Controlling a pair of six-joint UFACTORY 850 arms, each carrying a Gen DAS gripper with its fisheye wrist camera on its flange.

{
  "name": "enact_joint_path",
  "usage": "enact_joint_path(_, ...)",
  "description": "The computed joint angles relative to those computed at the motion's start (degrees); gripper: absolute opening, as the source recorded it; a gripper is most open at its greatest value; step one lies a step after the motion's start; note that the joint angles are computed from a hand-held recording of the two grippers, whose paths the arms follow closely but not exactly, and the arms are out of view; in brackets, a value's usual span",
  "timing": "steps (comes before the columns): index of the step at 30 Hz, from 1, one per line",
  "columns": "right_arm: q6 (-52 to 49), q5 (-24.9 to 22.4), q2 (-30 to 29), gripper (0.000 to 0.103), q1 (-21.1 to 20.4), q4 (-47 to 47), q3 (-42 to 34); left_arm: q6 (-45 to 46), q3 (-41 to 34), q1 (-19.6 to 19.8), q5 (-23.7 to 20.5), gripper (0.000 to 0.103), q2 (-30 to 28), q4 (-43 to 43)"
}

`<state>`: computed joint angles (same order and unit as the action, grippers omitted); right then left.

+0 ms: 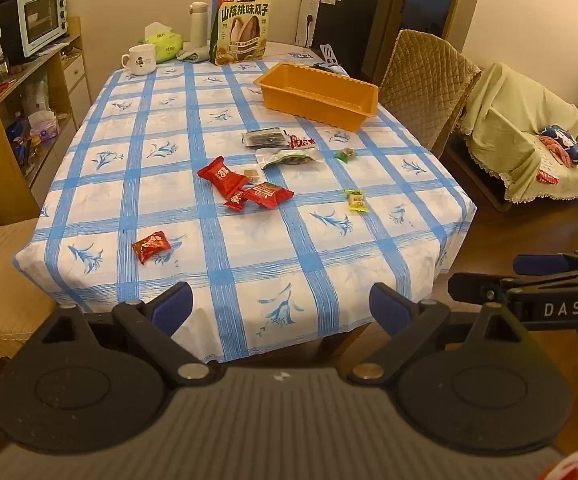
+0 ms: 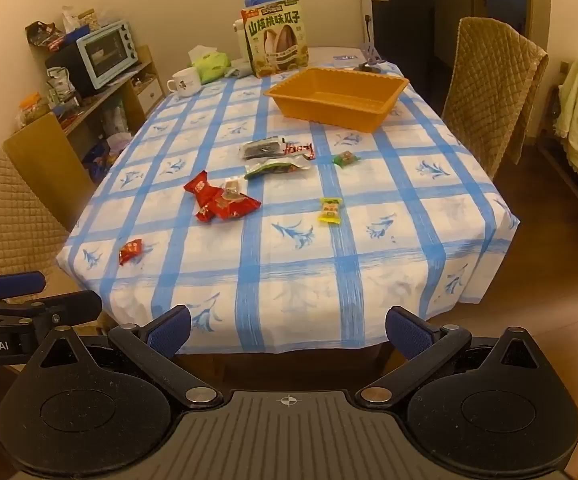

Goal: Organize snacks

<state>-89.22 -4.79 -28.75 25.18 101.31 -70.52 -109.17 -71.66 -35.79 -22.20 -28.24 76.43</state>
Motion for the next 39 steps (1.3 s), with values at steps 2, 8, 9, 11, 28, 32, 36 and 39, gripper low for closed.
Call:
enact_joint_path(2, 3.51, -0.05, -0.10, 0.103, -0.05, -3.54, -0.17, -0.52, 0.08, -0.02, -0.06, 0.094, 0.02, 0.63)
enact_joint_path(8, 2.42, 0.21, -0.26, 0.103, -0.07, -2.65, -0.37, -0.12, 0.05, 0.05, 0.30, 0.094, 0.05, -0.01)
enact_joint_path(9, 2.45, 0.16, -0.33, 0.103, -0.07, -2.69, -0.42, -0.13, 0.03, 0.05, 0.29, 0.094, 0.03, -0.01)
enact_joint_path(11, 3.06, 0.25, -0.45, 0.103, -0.02, -3.27, -0.57, -0.26, 0.06, 0.06, 0.34, 0.094, 0.06, 0.10)
enact_joint_path(28, 6.90, 0.55, -1.46, 0.103, 0.34, -7.03, -1.82, 0.19, -0.03, 0.07, 0.46, 0.094, 0.02, -0.49)
enact_joint_path(32, 10.11, 0.16, -0.89, 0.103, -0.24, -10.73, -1.47, -1.14, 0.95, 1.17, 1.44, 0.094, 0.15, 1.35)
enact_joint_path(36, 14.78, 0.77, -1.96, 0.103, 0.85, -14.86, -2.82, -2.31, 1.96, 1.61, 1.83, 0.094, 0.71, 2.60)
enact_joint_path(39, 14.09, 0.90, -2.58, 0.103, 1.03, -14.42, -3.36, -1.76, 2.31, 1.33, 1.55, 0.094, 1.29, 1.79)
